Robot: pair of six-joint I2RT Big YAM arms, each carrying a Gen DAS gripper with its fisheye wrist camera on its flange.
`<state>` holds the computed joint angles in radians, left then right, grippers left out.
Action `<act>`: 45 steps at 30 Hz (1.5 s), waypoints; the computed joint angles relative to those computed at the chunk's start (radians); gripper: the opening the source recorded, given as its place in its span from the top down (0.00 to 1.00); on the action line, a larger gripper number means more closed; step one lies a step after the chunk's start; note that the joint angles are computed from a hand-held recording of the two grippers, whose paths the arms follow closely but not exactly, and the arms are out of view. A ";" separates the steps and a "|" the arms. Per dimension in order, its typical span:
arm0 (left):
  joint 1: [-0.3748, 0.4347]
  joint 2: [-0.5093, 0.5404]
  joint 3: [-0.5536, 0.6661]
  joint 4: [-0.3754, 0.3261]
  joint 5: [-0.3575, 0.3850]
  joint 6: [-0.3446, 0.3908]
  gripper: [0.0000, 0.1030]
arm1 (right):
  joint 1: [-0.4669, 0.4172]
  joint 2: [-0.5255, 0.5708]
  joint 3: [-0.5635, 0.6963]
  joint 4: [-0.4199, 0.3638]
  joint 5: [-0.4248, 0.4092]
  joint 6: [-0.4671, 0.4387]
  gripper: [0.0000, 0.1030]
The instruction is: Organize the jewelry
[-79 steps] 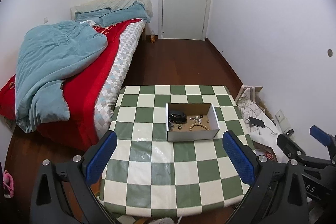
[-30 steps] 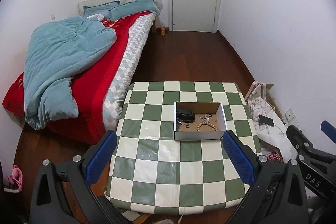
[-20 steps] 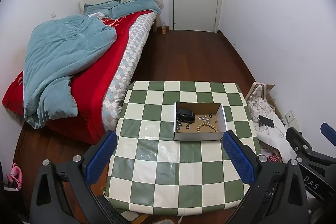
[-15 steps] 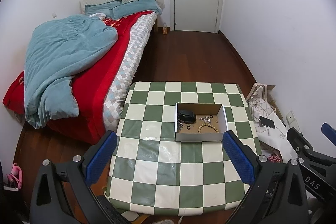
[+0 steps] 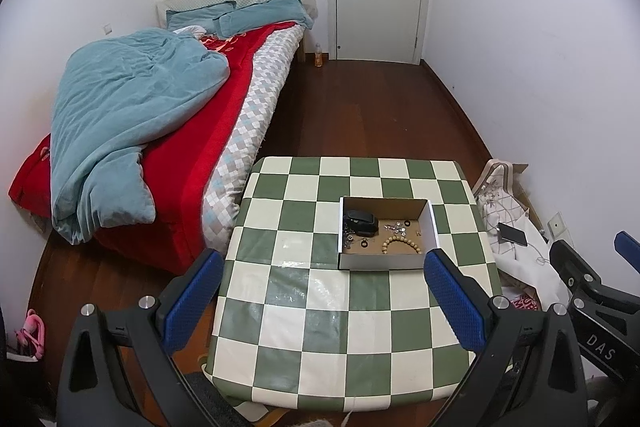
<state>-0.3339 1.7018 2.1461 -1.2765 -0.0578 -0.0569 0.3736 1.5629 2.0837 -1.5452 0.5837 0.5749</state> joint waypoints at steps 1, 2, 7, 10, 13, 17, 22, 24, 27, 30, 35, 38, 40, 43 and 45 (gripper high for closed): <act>0.000 -0.003 -0.007 0.006 0.000 0.000 0.00 | 0.000 0.001 0.001 -0.001 -0.001 0.000 0.00; -0.001 -0.005 -0.007 0.004 -0.001 -0.002 0.00 | 0.000 0.000 0.002 0.000 -0.003 -0.001 0.00; -0.002 -0.016 -0.018 0.013 0.001 -0.003 0.00 | 0.002 0.000 0.010 0.001 -0.001 -0.005 0.00; -0.002 -0.017 -0.015 0.009 -0.002 -0.003 0.00 | 0.004 0.001 0.017 -0.002 -0.001 -0.004 0.00; -0.003 -0.017 -0.014 0.008 -0.004 -0.004 0.00 | 0.004 0.000 0.017 -0.002 -0.003 -0.003 0.00; -0.003 -0.018 -0.014 0.007 -0.004 -0.001 0.00 | 0.005 0.004 0.024 -0.005 -0.005 -0.002 0.00; -0.004 -0.018 -0.010 0.008 -0.005 0.001 0.00 | 0.007 0.006 0.028 -0.007 -0.007 0.001 0.00; -0.007 -0.016 -0.005 0.008 -0.011 0.001 0.00 | 0.008 0.006 0.029 -0.009 -0.009 0.002 0.00; -0.007 -0.017 -0.004 0.006 -0.010 0.002 0.00 | 0.012 0.007 0.030 -0.012 -0.008 0.006 0.00; -0.007 -0.016 -0.001 0.005 -0.011 0.003 0.00 | 0.015 0.006 0.026 -0.007 -0.007 0.007 0.00; -0.009 -0.013 0.012 -0.003 -0.011 0.004 0.00 | 0.023 0.004 0.026 -0.005 -0.001 0.008 0.00; -0.010 -0.015 0.011 -0.001 -0.012 0.004 0.00 | 0.023 0.005 0.030 -0.006 -0.002 0.007 0.00; -0.011 -0.014 0.014 -0.004 -0.013 0.004 0.00 | 0.022 0.005 0.030 -0.005 -0.003 0.007 0.00; -0.013 -0.011 0.018 -0.004 -0.015 0.003 0.00 | 0.026 0.006 0.033 -0.008 -0.001 0.010 0.00; -0.013 -0.011 0.018 -0.004 -0.016 0.003 0.00 | 0.023 0.005 0.031 -0.007 -0.004 0.010 0.00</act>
<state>-0.3471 1.6912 2.1644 -1.2806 -0.0735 -0.0541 0.3962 1.5682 2.1150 -1.5525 0.5797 0.5845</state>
